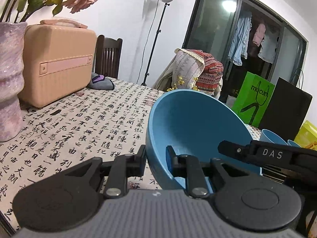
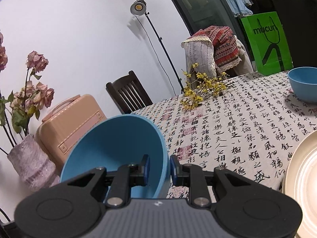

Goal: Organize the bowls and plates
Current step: 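Lower both held blue bowls onto the tablecloth beside the lilac vase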

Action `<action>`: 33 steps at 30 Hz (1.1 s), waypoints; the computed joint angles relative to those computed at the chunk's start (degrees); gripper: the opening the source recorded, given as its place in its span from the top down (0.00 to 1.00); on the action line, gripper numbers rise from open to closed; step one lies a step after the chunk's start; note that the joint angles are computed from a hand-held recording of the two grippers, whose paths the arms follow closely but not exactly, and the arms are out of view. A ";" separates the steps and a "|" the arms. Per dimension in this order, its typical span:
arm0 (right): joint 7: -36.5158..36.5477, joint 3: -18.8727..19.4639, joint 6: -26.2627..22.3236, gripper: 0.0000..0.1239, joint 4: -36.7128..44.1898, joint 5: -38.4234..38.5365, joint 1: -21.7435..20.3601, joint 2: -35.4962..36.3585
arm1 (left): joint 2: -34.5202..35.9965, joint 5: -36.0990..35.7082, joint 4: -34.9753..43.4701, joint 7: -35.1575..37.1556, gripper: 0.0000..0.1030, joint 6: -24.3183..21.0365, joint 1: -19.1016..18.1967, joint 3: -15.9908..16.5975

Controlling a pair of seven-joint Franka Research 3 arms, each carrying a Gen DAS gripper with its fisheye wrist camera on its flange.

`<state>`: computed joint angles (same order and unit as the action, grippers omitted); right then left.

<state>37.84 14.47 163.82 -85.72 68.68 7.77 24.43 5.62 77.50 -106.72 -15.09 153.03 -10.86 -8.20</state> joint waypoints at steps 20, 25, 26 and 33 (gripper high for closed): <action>2.31 -0.08 -3.83 0.82 -0.71 -2.58 1.87 0.72 | -4.76 -3.59 -7.87 -1.02 0.80 0.00 3.09 -0.60; 4.42 -0.32 -4.59 0.82 -0.51 -5.57 2.84 1.32 | -5.72 -5.66 -9.75 -1.26 0.80 0.62 4.14 -0.63; 4.72 -0.29 -4.63 0.82 -0.48 -6.10 2.97 1.42 | -5.90 -5.84 -10.11 -1.40 0.80 0.77 4.34 -0.64; 7.21 -0.27 -5.84 0.82 -0.09 -9.67 3.61 2.18 | -6.89 -9.34 -11.96 0.55 0.80 0.97 5.36 -0.89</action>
